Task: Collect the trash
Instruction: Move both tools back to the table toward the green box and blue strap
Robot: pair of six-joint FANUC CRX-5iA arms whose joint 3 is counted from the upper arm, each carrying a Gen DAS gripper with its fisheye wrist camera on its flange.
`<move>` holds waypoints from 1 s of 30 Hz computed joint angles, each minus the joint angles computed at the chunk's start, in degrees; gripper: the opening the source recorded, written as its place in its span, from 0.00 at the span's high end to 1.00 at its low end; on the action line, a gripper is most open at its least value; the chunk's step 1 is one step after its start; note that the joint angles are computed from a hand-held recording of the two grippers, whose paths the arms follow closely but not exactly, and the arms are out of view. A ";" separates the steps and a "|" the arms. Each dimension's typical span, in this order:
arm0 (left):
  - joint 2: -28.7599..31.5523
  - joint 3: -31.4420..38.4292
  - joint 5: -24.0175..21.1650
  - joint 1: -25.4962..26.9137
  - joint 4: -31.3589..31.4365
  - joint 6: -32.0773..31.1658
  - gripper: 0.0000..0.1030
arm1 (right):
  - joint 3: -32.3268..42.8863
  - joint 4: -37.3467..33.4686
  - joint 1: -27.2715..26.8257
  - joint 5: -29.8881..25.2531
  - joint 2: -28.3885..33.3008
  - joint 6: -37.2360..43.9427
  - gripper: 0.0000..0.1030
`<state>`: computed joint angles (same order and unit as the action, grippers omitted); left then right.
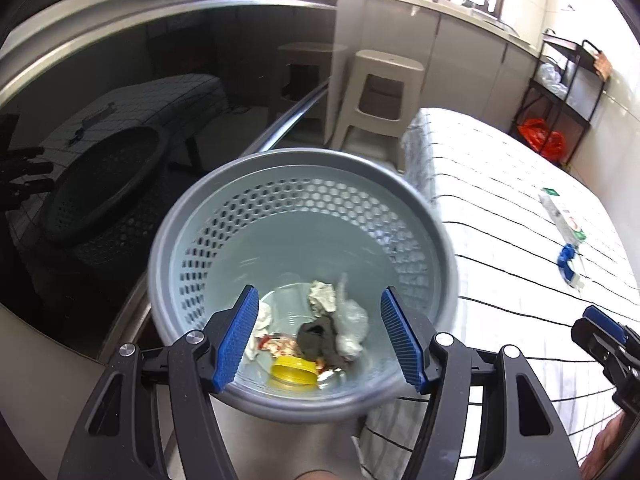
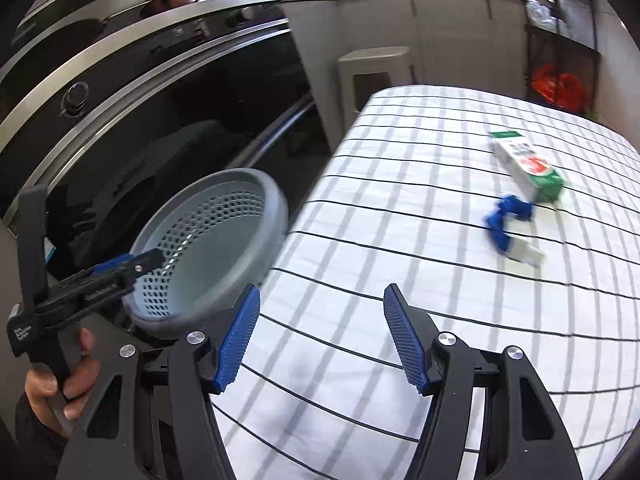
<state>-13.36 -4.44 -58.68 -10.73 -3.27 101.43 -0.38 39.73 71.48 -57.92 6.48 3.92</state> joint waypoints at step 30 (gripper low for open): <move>21.66 24.12 -0.06 -23.87 -7.51 8.45 0.20 | -16.15 -0.29 -13.02 -1.58 -16.13 0.17 0.33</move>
